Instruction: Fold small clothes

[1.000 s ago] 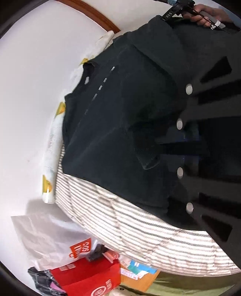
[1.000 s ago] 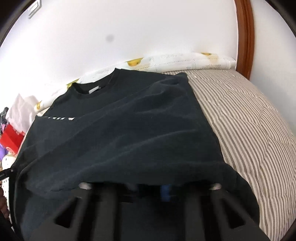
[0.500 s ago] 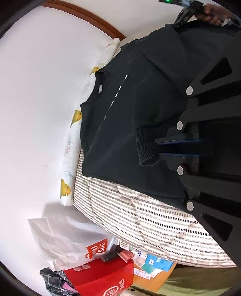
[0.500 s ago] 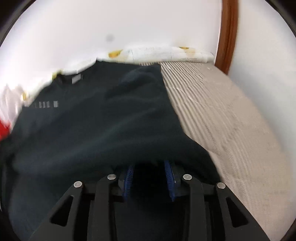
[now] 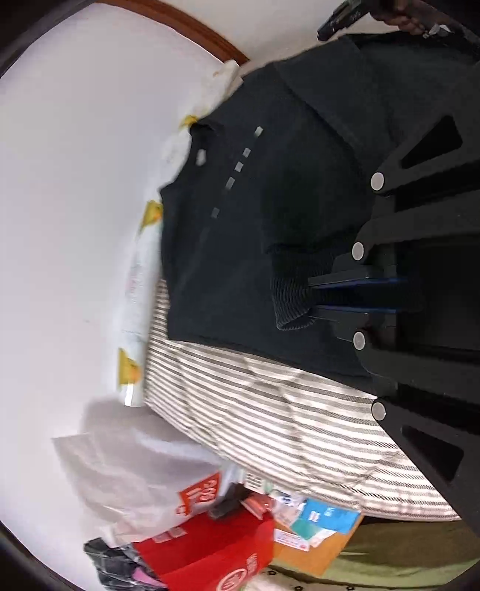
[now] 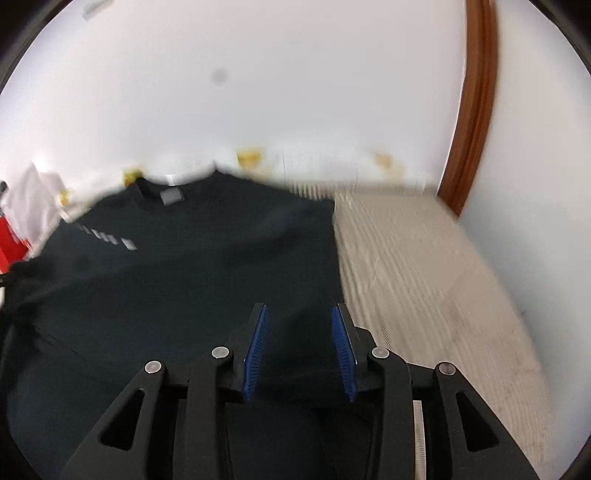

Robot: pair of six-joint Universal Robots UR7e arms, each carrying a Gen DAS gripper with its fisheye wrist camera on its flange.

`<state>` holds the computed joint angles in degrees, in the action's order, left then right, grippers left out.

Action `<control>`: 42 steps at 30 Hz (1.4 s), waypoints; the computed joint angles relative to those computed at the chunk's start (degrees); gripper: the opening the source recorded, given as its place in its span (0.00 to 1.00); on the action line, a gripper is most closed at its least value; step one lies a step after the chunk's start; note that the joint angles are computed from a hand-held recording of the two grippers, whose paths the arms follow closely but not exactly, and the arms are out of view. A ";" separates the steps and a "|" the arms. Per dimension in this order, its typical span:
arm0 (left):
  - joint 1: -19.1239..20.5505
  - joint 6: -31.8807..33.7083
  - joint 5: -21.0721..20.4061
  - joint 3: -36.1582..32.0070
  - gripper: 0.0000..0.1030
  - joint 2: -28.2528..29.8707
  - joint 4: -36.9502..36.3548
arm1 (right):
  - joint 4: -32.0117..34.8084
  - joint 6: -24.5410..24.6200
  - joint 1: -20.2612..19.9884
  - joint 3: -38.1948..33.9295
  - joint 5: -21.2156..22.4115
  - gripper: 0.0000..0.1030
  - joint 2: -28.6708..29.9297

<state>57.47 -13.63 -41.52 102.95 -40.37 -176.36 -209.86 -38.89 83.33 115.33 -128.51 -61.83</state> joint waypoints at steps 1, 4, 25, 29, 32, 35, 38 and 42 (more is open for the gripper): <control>0.18 -0.41 -0.24 0.24 0.08 -0.06 0.17 | 1.26 0.57 -0.44 -0.86 -1.93 0.35 0.86; 0.52 -1.51 -0.58 0.61 0.09 -0.22 1.15 | -2.69 0.81 -1.89 0.07 -3.00 0.38 1.96; -9.52 -15.88 2.22 16.56 0.11 -9.36 7.33 | -12.06 0.31 2.75 19.01 -10.37 0.46 -11.39; -13.21 -19.66 1.99 21.29 0.11 -11.54 6.49 | -10.44 3.68 3.19 24.49 -10.28 0.46 -16.45; -15.72 -21.15 3.68 23.32 0.11 -11.98 7.44 | -10.44 4.36 3.42 26.97 -9.78 0.46 -18.13; -18.17 -24.07 4.86 25.21 0.12 -12.93 10.07 | -10.15 5.28 3.55 29.59 -9.04 0.46 -19.62; -19.87 -26.30 4.29 27.35 0.15 -14.23 10.12 | -8.83 8.00 3.28 32.50 -7.89 0.46 -21.48; -21.85 -28.69 4.72 29.92 0.30 -15.18 9.99 | -11.78 8.81 3.37 34.80 -7.54 0.46 -20.61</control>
<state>35.63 -42.32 -36.80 132.87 -55.54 -166.37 -221.65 -30.08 86.70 150.14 -136.06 -82.44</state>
